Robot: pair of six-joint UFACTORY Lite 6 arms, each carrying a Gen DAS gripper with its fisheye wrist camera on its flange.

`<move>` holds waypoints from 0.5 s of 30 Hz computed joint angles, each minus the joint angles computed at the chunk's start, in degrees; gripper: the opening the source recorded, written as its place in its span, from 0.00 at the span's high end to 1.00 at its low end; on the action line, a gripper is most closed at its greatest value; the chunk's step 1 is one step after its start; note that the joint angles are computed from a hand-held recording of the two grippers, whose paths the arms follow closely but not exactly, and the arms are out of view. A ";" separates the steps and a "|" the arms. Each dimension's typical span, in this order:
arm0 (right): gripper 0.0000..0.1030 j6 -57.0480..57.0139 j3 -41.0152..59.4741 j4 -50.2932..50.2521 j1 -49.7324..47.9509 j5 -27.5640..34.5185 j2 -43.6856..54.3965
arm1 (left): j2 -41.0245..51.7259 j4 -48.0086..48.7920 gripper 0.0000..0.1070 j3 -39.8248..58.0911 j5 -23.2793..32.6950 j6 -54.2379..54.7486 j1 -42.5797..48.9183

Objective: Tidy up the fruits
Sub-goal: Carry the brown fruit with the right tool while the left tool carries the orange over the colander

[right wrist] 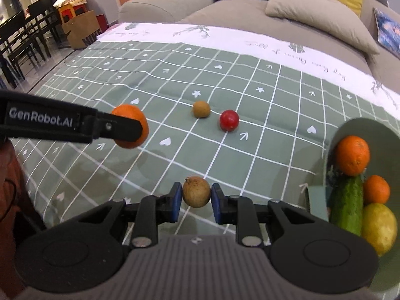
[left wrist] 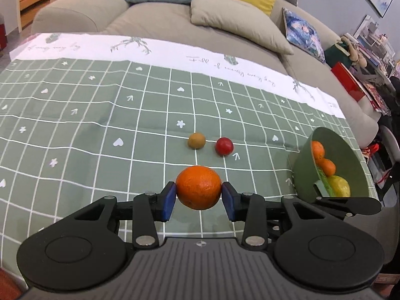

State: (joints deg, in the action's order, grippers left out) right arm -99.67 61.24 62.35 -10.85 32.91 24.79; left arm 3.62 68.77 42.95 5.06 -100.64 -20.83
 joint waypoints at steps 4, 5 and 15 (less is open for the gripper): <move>0.80 -2.86 -4.25 0.16 -3.34 2.73 -5.55 | -4.84 -0.27 0.59 -2.04 3.02 -0.59 -3.62; 0.80 -3.40 -5.28 -0.09 -4.42 3.52 -7.06 | -5.22 -1.48 0.59 -2.03 3.45 0.38 -4.31; 0.80 -6.37 -5.70 -4.49 -15.76 13.12 -13.70 | -7.11 -12.24 0.59 2.17 9.71 8.01 -13.84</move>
State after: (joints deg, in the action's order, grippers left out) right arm -106.03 55.53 57.86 -26.61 46.03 11.09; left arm -3.49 56.53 45.13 14.77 -92.64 -34.66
